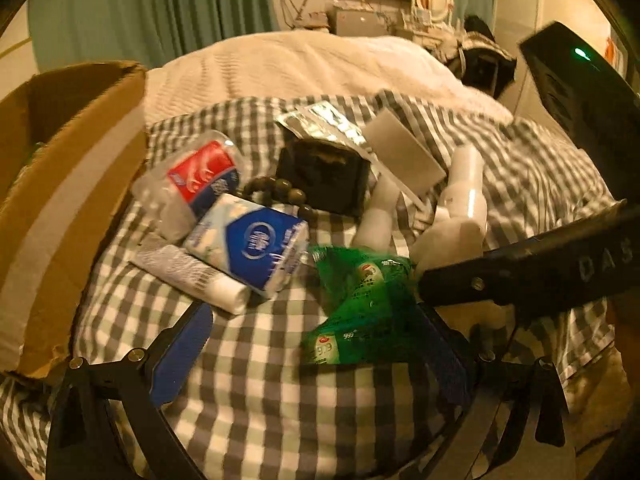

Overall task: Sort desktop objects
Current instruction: 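Drop the green snack bag in with left tool while right carries white figurine in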

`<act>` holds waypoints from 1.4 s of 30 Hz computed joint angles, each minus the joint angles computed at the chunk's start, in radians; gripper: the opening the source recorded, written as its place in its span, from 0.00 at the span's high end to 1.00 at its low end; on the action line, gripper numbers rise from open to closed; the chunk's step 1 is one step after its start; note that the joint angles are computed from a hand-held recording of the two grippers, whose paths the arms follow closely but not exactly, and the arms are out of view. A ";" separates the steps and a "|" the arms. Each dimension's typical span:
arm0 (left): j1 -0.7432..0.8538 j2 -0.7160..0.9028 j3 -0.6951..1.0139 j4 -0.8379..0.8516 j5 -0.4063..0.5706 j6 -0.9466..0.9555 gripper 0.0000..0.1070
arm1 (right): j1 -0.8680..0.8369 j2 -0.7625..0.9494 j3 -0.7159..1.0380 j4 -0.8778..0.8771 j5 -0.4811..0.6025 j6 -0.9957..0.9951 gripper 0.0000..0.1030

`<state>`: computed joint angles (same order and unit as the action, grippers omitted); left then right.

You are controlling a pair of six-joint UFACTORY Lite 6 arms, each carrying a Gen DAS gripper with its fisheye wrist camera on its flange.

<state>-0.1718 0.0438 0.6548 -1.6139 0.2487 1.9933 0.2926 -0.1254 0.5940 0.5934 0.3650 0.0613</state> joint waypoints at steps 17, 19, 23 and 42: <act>0.012 0.088 0.113 0.449 0.107 -0.459 0.56 | -0.060 -0.302 -0.060 -0.237 0.131 0.196 0.48; 0.029 0.048 0.089 0.481 0.121 -0.474 0.56 | -0.046 -0.339 -0.059 -0.290 0.163 0.251 0.48; 0.139 -0.063 0.042 0.539 0.232 -0.482 0.57 | -0.015 -0.421 -0.041 -0.405 0.221 0.395 0.48; 0.757 0.103 0.795 0.526 0.761 -0.456 0.57 | 0.515 0.188 0.898 -0.940 0.298 0.909 0.48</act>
